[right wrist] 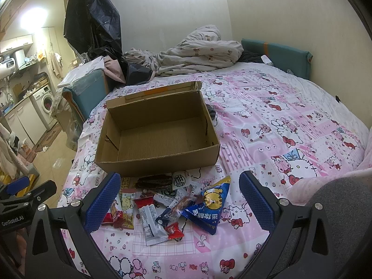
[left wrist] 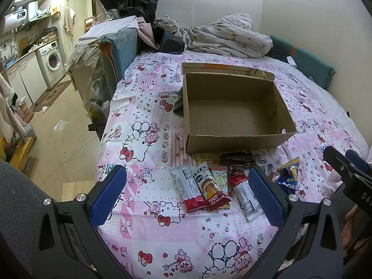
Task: Organize snacks
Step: 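Grasp the white-red snack bar with left tool while right tool grasps blue chip bag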
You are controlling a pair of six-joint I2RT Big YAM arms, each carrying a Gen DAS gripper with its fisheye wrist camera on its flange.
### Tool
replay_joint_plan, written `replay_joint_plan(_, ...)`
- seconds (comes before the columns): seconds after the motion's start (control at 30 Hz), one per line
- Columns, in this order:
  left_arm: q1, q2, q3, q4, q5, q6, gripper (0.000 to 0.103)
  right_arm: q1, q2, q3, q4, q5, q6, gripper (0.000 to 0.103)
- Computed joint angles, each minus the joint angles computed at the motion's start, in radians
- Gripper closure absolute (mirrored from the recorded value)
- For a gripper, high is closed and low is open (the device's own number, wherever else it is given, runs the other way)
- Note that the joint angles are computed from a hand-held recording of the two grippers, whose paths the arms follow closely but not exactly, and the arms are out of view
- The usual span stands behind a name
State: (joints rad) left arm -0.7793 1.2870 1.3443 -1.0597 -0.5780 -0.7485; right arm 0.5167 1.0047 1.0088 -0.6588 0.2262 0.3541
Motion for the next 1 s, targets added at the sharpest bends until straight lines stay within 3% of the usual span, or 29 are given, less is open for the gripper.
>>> replay_joint_plan(0.13,0.018,0.016,0.018,-0.014,0.039,0.015,0.0,-0.012,0.014,0.015,-0.027,-0.031,0.004,0.0)
replay_joint_plan(0.3,0.122,0.073,0.098,-0.081,0.143,0.005,0.0,-0.119,0.097,0.102,-0.118,-0.274,-0.012,0.0)
replay_joint_plan(0.4,0.193,0.136,0.142,-0.142,0.245,0.006,0.012,-0.168,0.165,0.166,-0.173,-0.35,-0.041,0.0)
replay_joint_plan(0.47,0.228,0.172,0.153,-0.17,0.323,0.0,0.029,-0.195,0.215,0.202,-0.209,-0.406,-0.048,0.0)
replay_joint_plan(0.6,0.268,0.244,0.144,-0.203,0.454,-0.04,0.038,-0.218,0.27,0.22,-0.236,-0.457,-0.029,0.0)
replay_joint_plan(0.73,0.282,0.315,0.127,-0.209,0.571,-0.125,0.052,-0.242,0.297,0.211,-0.254,-0.501,0.031,0.0)
replay_joint_plan(0.93,0.253,0.387,0.14,-0.215,0.584,-0.144,0.054,-0.257,0.315,0.218,-0.274,-0.498,0.039,0.0)
replay_joint_plan(1.0,0.243,0.399,0.147,-0.236,0.57,-0.138,0.06,-0.265,0.32,0.219,-0.276,-0.483,0.05,0.0)
